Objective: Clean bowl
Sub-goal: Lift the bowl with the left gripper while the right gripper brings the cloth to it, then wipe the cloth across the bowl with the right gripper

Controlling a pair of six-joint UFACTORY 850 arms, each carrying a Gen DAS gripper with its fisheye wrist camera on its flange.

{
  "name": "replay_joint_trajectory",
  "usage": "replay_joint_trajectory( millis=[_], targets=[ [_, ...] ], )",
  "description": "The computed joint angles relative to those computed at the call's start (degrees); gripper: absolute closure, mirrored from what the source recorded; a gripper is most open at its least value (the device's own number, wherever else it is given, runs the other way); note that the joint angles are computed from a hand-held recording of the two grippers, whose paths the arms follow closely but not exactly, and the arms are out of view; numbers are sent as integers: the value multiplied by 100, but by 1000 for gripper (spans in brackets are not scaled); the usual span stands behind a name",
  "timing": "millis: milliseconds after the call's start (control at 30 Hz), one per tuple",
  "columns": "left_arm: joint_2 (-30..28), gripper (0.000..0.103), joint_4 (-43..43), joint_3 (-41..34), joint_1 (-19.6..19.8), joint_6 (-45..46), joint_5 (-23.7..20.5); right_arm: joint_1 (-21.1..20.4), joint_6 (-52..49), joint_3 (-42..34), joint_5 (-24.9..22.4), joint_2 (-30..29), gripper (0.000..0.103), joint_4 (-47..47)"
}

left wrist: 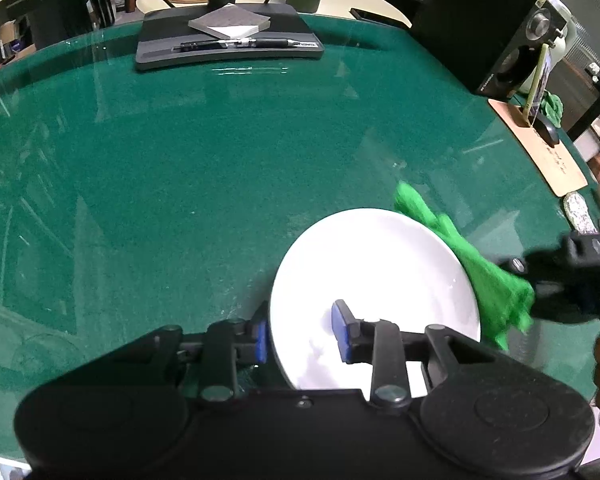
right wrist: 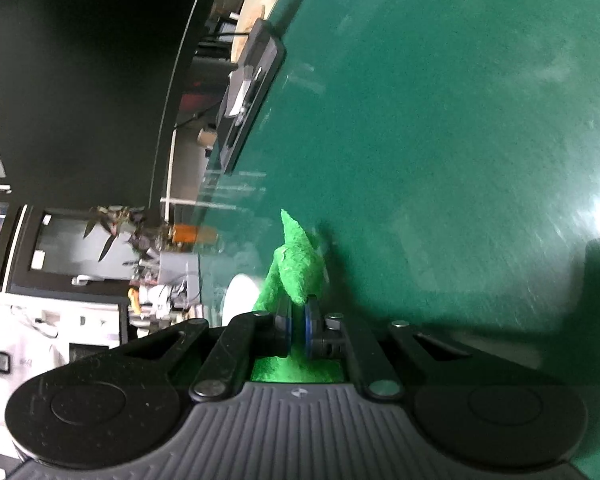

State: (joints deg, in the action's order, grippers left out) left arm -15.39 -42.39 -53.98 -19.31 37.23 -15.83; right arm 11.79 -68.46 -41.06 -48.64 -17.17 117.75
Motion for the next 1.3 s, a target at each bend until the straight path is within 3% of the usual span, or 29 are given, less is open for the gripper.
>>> replay_joint_trajectory(
  millis=[100,200,367,567,767,1067,1300],
  targets=[
    [-1,72,35,-2,-8,-21,17,4,236,89,12,92,97,-318],
    [0,72,77,-1,-9,-82,42,124,112,-103,370,-7,97,-121],
    [-7,71,265,-37,-13,-235,12,186,-129,-349,455,-187,97,261],
    [-23,67,314,-39,-32,-200,84,81,306,-106,214,-14,97,-338],
    [-31,66,389,-54,-36,-176,57,178,-52,-330,315,-176,97,301],
    [-37,65,161,-29,-35,152,89,24,390,-11,59,18,97,-84],
    [-56,65,221,-52,-37,129,69,228,147,-421,210,-245,97,461]
  ],
)
